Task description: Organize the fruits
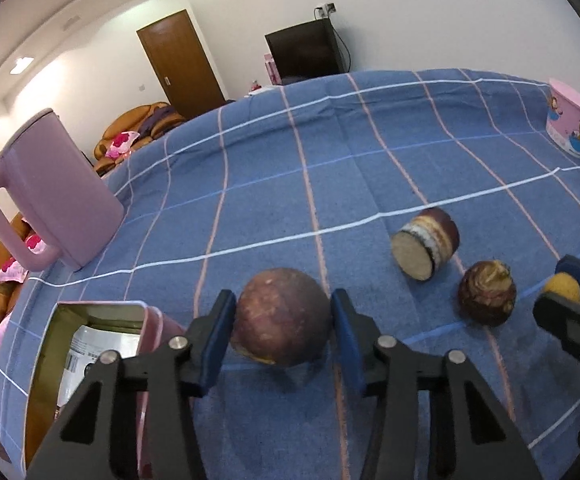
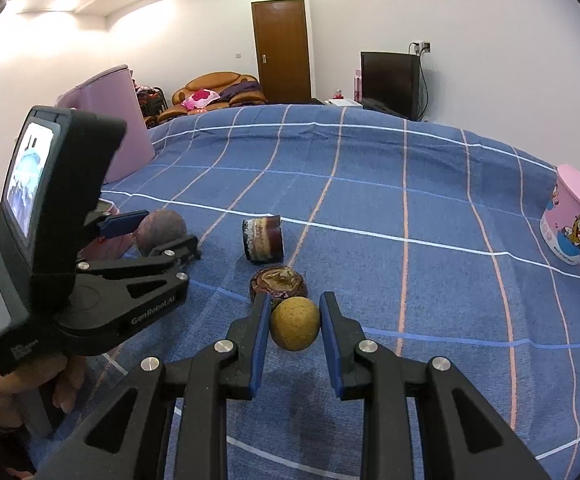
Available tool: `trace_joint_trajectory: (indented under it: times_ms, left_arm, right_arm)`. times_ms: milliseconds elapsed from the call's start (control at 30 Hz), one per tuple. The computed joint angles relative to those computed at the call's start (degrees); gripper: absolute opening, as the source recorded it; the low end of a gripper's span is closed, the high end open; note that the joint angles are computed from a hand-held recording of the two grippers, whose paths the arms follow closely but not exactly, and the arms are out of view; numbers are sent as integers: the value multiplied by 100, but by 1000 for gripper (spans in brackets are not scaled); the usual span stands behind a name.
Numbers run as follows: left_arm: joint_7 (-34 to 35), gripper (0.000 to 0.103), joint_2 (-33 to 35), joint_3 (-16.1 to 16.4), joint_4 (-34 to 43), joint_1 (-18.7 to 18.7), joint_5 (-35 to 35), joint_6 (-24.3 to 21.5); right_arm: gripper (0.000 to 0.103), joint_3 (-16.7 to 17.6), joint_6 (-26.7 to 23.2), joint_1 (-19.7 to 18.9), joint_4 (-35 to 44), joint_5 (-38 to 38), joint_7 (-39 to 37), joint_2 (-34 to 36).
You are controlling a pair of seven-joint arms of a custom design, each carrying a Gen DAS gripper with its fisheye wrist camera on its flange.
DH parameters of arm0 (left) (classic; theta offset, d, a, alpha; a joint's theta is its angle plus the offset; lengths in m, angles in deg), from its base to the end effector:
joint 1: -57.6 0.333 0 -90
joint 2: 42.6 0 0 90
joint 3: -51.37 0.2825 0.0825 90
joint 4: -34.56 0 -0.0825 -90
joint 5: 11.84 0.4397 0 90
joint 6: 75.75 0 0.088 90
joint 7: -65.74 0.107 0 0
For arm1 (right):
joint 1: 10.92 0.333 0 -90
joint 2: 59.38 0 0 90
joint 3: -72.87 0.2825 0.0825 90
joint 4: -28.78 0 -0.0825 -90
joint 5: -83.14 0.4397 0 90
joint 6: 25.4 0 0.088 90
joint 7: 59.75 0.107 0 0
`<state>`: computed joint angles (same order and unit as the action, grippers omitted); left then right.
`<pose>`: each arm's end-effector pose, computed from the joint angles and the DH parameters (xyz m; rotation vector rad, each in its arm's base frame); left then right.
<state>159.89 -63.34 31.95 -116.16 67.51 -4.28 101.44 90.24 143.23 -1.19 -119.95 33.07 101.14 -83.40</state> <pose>0.4982 -0.0906 0.3872 -1.3340 2.0064 -0.5950 0.4206 0.2660 0.3918 -1.7360 1.6318 -0.6875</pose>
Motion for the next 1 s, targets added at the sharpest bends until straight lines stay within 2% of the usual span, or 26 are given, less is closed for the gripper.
trace_joint_trajectory:
  times_ms: [133,233,300,467,600,667,1000]
  left_arm:
    - [941,50,-198,1330,-238,-1396,-959,-77]
    - [1451,50,-363,1809,-383,-1950,-1520,-65]
    - [1851,50,-496,2241,-477,-2432,-1930,-46]
    - [2418,50,-798,2622,-732,-2926,-2530,237]
    - [2633,50,-980,2595,-902,-2994,-2811,476]
    - [2735,50,-1051,2734,-958,-3137,-2915,569]
    - [2696,50,-1196,3069,-1139,-3418,-2866,1035]
  right_arm:
    - [27,156,72,-142,-50,-223,238,-122]
    - [27,223,153,-217,-72,-360,353,-179]
    - [27,324,197,-296,-110,-489,491,-262]
    - [27,461,280,-425,-122,-718,709,-352]
    - [27,648,424,-632,-144,-1016,1028,-463]
    - [27,708,447,-696,-140,-1123,1132,-497]
    - [27,1072,675,-1105,-154,-1871,2000,-753]
